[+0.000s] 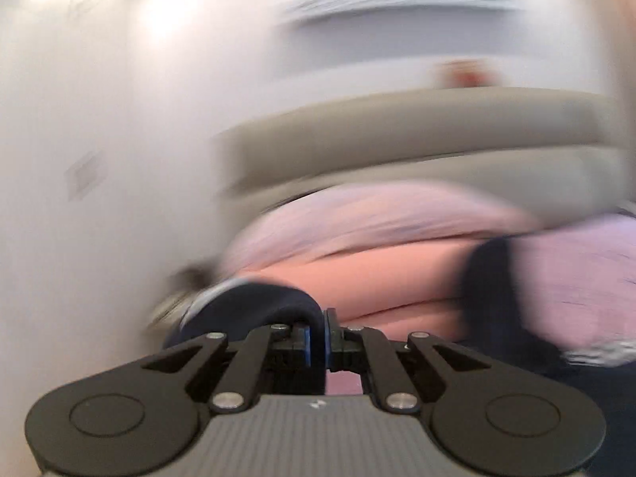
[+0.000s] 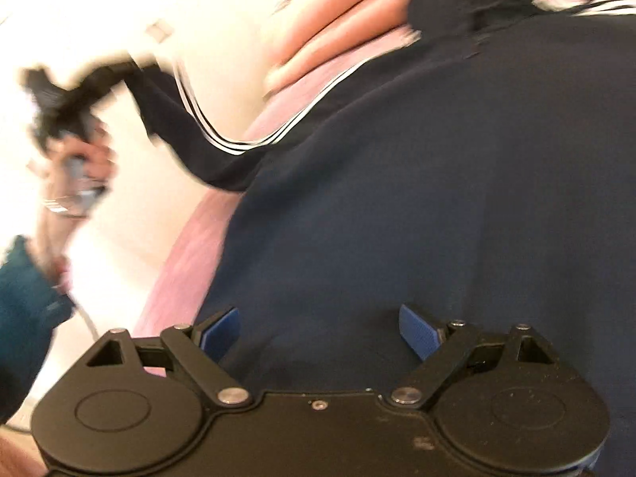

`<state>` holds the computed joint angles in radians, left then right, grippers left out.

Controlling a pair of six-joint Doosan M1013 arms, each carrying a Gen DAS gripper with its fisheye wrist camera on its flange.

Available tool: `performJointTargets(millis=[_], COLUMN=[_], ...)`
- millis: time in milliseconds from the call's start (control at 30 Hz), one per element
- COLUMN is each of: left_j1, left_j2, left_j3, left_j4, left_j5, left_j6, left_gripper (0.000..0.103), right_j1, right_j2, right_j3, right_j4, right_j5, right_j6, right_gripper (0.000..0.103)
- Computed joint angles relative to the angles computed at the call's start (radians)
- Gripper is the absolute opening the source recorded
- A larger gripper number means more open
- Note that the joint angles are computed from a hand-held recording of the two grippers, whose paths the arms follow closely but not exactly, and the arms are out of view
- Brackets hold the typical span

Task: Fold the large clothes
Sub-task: 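Grasp a striped sleeve cuff with the left gripper and lift it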

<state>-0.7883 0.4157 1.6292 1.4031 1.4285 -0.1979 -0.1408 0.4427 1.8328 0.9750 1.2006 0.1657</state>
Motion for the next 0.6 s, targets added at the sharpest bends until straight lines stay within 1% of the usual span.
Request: performJointTargets(millis=[33, 67, 100, 133, 167, 233, 267, 333, 400, 433, 467, 500, 533, 567, 600], left_j1=[-0.013, -0.017, -0.016, -0.015, -0.013, -0.01, -0.001, 0.016, 0.045, 0.054, 0.061, 0.066, 0.068, 0.075, 0.078], left_j2=[0.049, 0.081, 0.112, 0.134, 0.154, 0.174, 0.175, 0.157, 0.129, 0.107, 0.079, 0.056, 0.044, 0.034, 0.032], left_j3=[-0.065, -0.111, -0.159, -0.189, -0.208, -0.22, -0.215, -0.174, -0.133, -0.095, -0.051, -0.016, 0.007, 0.021, 0.023], left_j4=[0.019, -0.006, -0.075, -0.141, -0.207, -0.333, -0.41, -0.491, -0.567, -0.573, -0.549, -0.514, -0.488, -0.469, -0.466], left_j5=[-0.054, -0.125, -0.216, -0.28, -0.352, -0.438, -0.477, -0.538, -0.578, -0.613, -0.644, -0.645, -0.626, -0.582, -0.539], left_j6=[0.066, 0.122, 0.197, 0.247, 0.285, 0.349, 0.386, 0.369, 0.362, 0.327, 0.276, 0.219, 0.174, 0.137, 0.117], left_gripper=[0.014, 0.031, 0.064, 0.081, 0.094, 0.092, 0.092, 0.092, 0.092, 0.092, 0.092, 0.095, 0.097, 0.1, 0.1], right_j1=[-0.009, -0.017, -0.019, -0.023, -0.028, -0.044, -0.058, -0.102, -0.127, -0.13, -0.127, -0.118, -0.103, -0.088, -0.075], right_j2=[-0.01, -0.019, -0.042, -0.061, -0.08, -0.092, -0.083, -0.057, -0.037, -0.027, -0.02, -0.015, -0.011, -0.003, 0.0], right_j3=[0.0, -0.002, 0.004, 0.01, 0.016, 0.017, 0.008, -0.01, -0.02, -0.036, -0.054, -0.073, -0.093, -0.114, -0.129], right_j4=[-0.003, -0.017, -0.046, -0.071, -0.098, -0.155, -0.173, -0.118, -0.067, -0.066, -0.074, -0.085, -0.093, -0.089, -0.064], right_j5=[-0.022, -0.037, -0.104, -0.161, -0.22, -0.273, -0.261, -0.168, -0.112, -0.092, -0.079, -0.07, -0.072, -0.083, -0.105], right_j6=[-0.008, -0.018, -0.016, -0.019, -0.028, -0.02, -0.013, -0.056, -0.046, -0.007, 0.038, 0.088, 0.142, 0.187, 0.214], right_gripper=[0.101, 0.102, 0.102, 0.102, 0.102, 0.102, 0.102, 0.102, 0.102, 0.102, 0.103, 0.102, 0.101, 0.101, 0.101])
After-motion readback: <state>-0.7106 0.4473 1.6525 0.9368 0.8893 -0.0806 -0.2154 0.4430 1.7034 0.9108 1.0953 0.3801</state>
